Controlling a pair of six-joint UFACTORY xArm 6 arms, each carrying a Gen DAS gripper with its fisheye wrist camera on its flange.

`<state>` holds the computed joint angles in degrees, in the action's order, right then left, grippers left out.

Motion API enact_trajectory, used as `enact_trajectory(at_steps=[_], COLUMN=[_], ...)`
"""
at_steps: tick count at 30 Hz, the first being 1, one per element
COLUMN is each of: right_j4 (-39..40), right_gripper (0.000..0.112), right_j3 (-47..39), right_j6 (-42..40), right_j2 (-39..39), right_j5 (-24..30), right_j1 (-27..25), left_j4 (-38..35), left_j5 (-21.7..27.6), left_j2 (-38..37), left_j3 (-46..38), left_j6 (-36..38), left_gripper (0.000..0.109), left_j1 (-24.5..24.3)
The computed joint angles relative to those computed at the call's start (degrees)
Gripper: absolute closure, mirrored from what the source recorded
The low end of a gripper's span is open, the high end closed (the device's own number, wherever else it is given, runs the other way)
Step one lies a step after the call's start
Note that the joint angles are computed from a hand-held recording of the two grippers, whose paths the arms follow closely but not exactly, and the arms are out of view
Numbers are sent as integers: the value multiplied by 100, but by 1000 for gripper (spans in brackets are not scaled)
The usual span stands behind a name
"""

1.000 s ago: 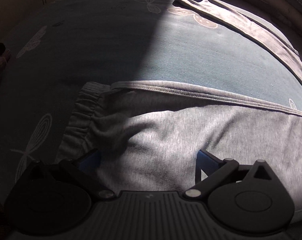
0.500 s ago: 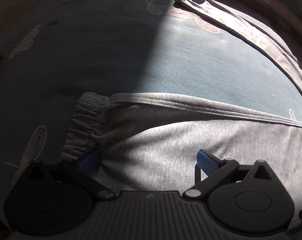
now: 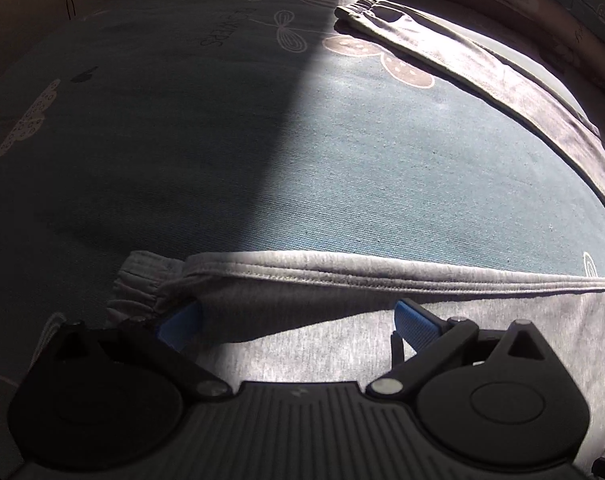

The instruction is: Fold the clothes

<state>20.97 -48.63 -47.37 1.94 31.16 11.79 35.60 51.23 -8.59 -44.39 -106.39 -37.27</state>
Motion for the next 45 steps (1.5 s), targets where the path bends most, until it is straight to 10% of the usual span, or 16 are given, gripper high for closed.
enact_trajectory(at_steps=[9, 19, 27, 34, 45], right_j4=[-759, -986, 669, 1690, 1220], right_gripper=[9, 9, 9, 9, 9], right_j3=[-441, -1294, -1889, -2351, -2635], right_j6=[889, 2852, 1160, -499, 486], right_j2=[178, 489, 793, 1127, 1639], right_j5=[530, 38, 421, 460, -545], right_j1=[77, 423, 567, 534, 815], left_j4=[145, 608, -876, -2817, -4731], left_j5=[-183, -1123, -1932, -2237, -1275], left_j2=[-229, 485, 1643, 3381, 7066], left_j3=[-119, -936, -2271, -4357, -9355], left_j6=[629, 2774, 4032, 6285, 7553], left_gripper=[7, 7, 7, 7, 7], left_j1=[201, 1628, 2709, 3020, 3350])
